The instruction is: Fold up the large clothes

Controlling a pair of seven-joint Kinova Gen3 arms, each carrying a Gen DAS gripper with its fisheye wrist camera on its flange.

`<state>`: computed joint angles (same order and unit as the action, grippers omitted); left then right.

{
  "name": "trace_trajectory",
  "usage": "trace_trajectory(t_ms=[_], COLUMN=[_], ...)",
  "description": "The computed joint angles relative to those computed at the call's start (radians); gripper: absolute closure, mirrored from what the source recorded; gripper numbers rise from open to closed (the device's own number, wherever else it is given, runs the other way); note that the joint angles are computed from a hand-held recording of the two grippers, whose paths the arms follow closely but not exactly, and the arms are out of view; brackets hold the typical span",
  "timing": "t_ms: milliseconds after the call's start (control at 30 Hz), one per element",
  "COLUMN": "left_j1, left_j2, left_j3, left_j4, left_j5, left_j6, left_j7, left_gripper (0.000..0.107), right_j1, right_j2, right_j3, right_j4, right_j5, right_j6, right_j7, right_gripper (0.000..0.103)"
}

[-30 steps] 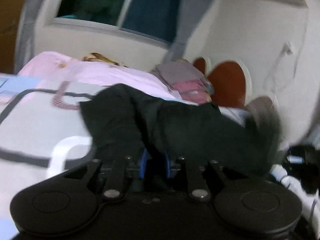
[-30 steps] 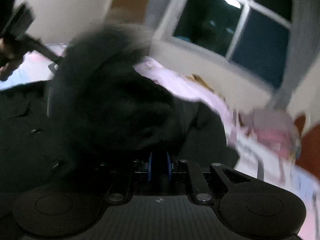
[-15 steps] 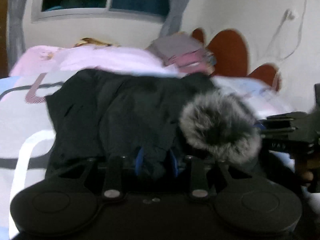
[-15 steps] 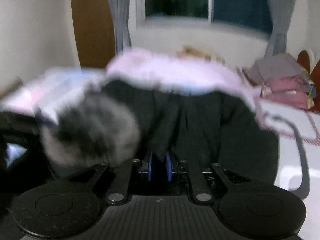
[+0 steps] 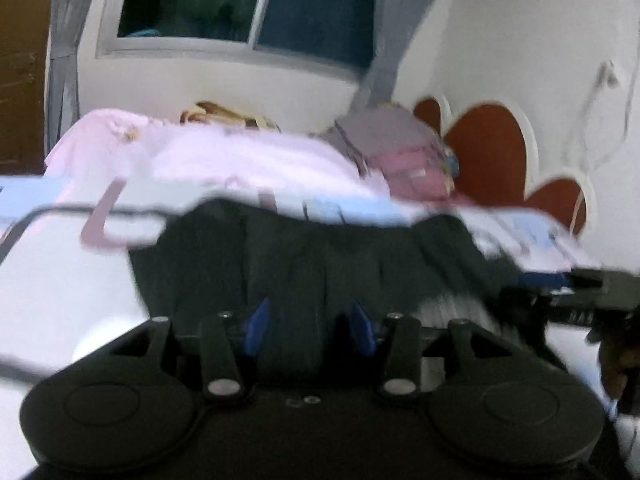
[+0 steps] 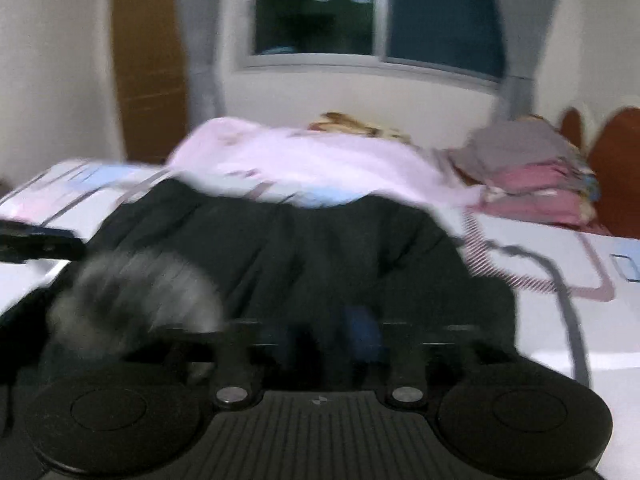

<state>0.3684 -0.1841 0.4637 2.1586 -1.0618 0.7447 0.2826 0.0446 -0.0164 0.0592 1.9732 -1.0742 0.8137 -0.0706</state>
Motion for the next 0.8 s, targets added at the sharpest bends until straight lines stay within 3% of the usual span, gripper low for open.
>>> trace_trajectory(t_ms=[100,200,267,367,467,567,700,800], left_j1=[0.012,-0.017,-0.002,0.015,0.061,0.127,0.059,0.153], left_j2=[0.094,0.208,0.258,0.321,0.391,0.390,0.314,0.187], left_j3=[-0.123,-0.152,-0.204,-0.266,-0.307,-0.371,-0.279,-0.258], left_j4=[-0.083,-0.159,-0.182,-0.178,-0.196,-0.193,-0.189,-0.130], left_j5=[0.008,0.047,0.055,-0.010,-0.084,-0.077,-0.002,-0.060], left_j6=[-0.053,-0.071,-0.084,-0.126,-0.109,-0.111,-0.080,-0.014], left_j7=[-0.115,-0.237,-0.271,-0.227,-0.154,-0.150,-0.208,-0.104], left_gripper=[0.067,0.066,0.066,0.066,0.066,0.066,0.069,0.068], right_j1=[-0.127,-0.264,-0.298,-0.217,-0.114,-0.041,-0.030,0.104], right_j2=[0.089,0.169,0.242,0.327,0.360,0.349,0.311,0.198], right_j3=[0.029,0.082,0.099,0.012,-0.118,-0.205,-0.149,-0.187], right_j4=[-0.104,-0.175,-0.241,-0.298,-0.263,-0.216,-0.253,-0.198], right_j5=[0.036,0.151,0.214,0.249,0.181,0.138,0.135,0.027], right_j6=[-0.041,-0.127,-0.125,-0.112,-0.195,-0.256,-0.134,-0.012], right_j7=[-0.122,-0.244,-0.325,-0.369,-0.281,-0.204,-0.239,-0.141], right_gripper=[0.045,0.046,0.046,0.046,0.046,0.046,0.046,0.046])
